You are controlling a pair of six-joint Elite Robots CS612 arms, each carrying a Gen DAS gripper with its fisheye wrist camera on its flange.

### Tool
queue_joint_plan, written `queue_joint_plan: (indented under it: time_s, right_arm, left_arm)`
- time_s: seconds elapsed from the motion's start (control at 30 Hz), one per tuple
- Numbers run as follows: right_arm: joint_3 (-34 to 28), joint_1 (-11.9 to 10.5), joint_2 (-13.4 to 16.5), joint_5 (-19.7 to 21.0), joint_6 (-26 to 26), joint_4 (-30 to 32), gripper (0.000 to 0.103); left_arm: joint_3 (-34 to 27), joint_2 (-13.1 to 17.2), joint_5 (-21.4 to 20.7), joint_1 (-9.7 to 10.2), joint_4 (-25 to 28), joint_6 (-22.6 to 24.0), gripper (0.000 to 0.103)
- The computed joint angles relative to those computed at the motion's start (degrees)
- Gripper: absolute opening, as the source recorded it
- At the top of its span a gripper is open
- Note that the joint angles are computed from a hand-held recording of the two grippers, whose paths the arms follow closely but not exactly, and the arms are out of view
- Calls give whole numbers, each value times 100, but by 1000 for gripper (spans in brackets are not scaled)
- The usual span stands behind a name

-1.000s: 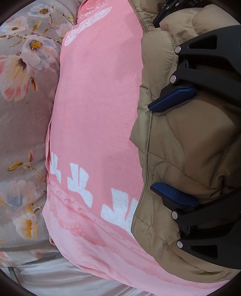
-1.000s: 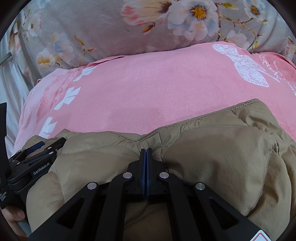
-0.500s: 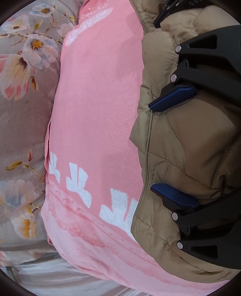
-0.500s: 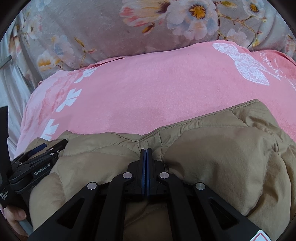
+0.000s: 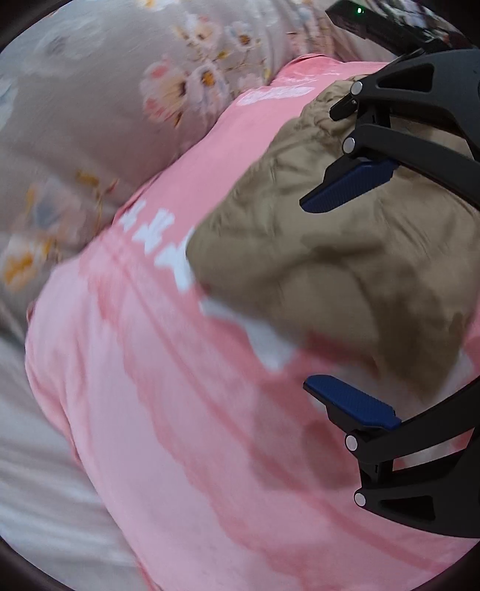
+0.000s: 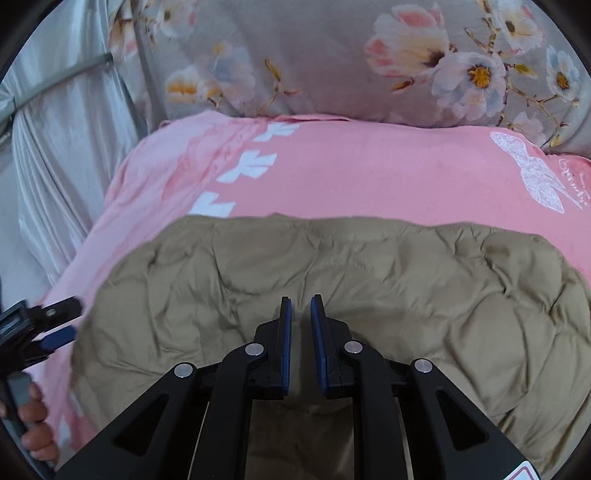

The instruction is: Fold large clothes

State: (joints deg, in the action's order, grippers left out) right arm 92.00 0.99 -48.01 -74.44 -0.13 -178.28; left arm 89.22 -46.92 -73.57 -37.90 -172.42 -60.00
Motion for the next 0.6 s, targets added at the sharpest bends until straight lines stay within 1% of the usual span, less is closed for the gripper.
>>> queue_joint_plan:
  time_s: [0.03, 0.1, 0.13, 0.17, 0.2, 0.23, 0.27, 0.33, 0.4, 0.47, 0.57, 0.6]
  right_arm:
    - [-31, 17, 41, -70, 3, 14, 14]
    - [-62, 28, 90, -132, 1, 51, 12]
    - [-78, 30, 118, -144, -10, 63, 11]
    - [-73, 27, 131, -157, -25, 57, 11]
    - [-69, 31, 156, -174, -43, 19, 10]
    - [-61, 30, 174, -176, -57, -31, 9]
    - [-51, 31, 187, -179, -62, -73, 9]
    - [-26, 35, 217, -199, -69, -188, 9]
    - [-21, 48, 247, -246, -63, -288, 8]
    - [-10, 40, 264, -227, -41, -360, 8]
    - [-8, 5, 295, -89, 56, -421, 7]
    - [-11, -13, 302, -23, 97, -424, 7]
  left_arm:
    - [99, -22, -29, 8, -39, -90, 87]
    - [275, -32, -260, 58, -74, -341, 87]
    - [337, 1, -450, 84, -231, -426, 87]
    - [376, 25, -550, 84, -357, -493, 87]
    - [414, 55, -576, 71, -510, -562, 88]
    - [431, 62, -491, 44, -569, -565, 91]
    - [406, 75, -408, 8, -561, -501, 93]
    - [352, 107, -430, -17, -542, -437, 96]
    - [230, 173, -445, -49, -488, -278, 97]
    - [118, 224, -366, -87, -390, -128, 97]
    - [-86, 315, -382, -119, -272, 58, 97]
    - [-141, 335, -448, -116, -256, 115, 91]
